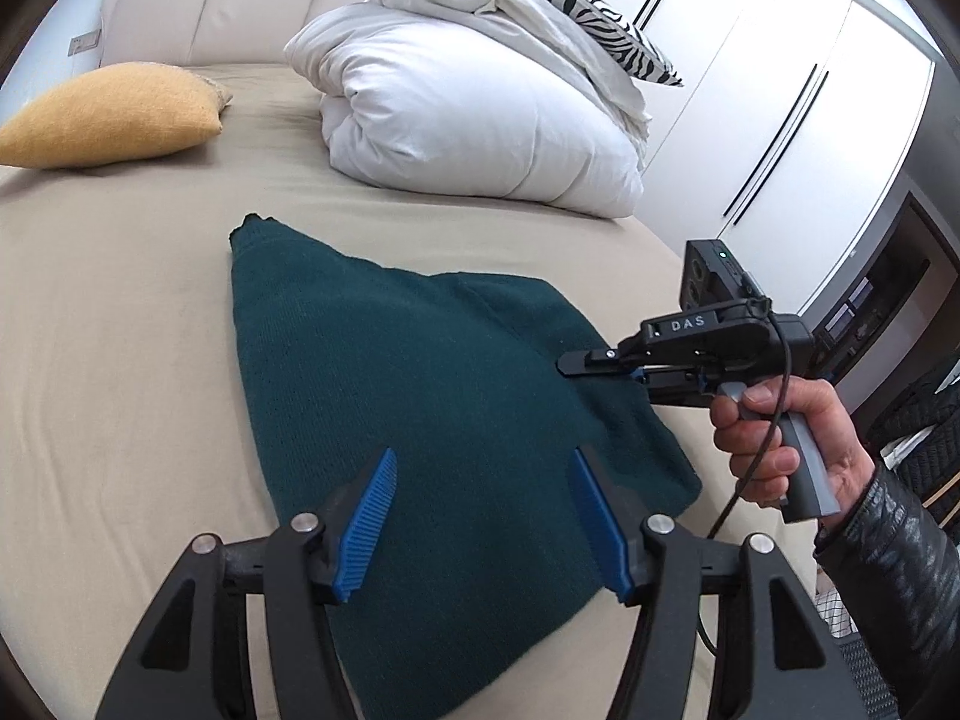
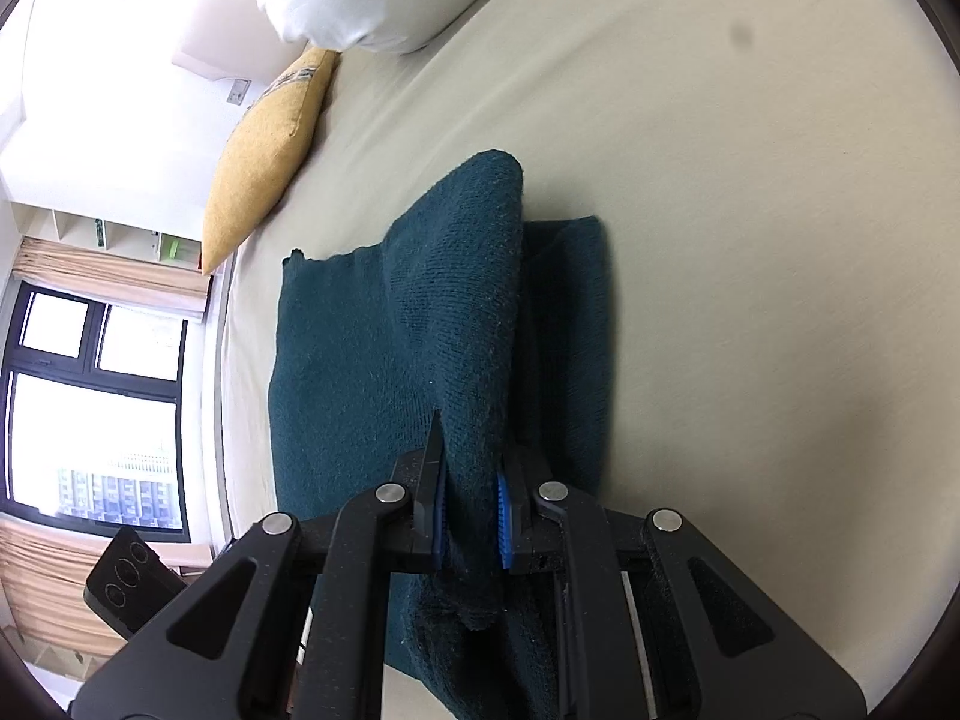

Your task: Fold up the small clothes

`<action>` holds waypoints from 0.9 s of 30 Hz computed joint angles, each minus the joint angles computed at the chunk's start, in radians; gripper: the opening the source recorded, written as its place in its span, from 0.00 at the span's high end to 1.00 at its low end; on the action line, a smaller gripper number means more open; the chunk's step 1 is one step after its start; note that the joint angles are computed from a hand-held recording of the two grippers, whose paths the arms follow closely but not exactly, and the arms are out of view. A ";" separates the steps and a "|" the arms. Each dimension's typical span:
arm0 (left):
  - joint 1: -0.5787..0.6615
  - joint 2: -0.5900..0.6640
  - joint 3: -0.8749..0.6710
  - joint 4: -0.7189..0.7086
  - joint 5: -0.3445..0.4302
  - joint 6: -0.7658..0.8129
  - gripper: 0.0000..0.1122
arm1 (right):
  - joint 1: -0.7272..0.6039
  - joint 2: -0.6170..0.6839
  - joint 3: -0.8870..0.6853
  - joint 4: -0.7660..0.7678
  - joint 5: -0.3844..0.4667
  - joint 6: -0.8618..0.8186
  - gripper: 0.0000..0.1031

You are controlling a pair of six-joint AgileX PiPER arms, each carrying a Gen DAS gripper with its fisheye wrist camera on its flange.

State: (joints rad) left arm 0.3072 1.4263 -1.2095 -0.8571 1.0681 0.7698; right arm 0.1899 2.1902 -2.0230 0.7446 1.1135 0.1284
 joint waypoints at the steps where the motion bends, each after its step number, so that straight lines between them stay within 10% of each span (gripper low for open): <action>1: -0.010 0.011 -0.005 0.005 -0.009 -0.008 0.44 | -0.002 -0.017 0.054 0.021 -0.029 -0.026 0.90; 8: -0.053 0.069 -0.011 0.054 -0.061 -0.019 0.43 | -0.080 -0.078 0.347 0.318 -0.127 -0.281 0.89; 16: -0.033 0.071 -0.018 0.030 -0.051 -0.009 0.43 | -0.042 -0.371 0.559 0.121 -0.329 -0.194 0.77; 27: -0.059 0.091 -0.023 0.073 -0.068 -0.016 0.43 | 0.061 -0.338 0.607 0.184 -0.289 -0.278 0.82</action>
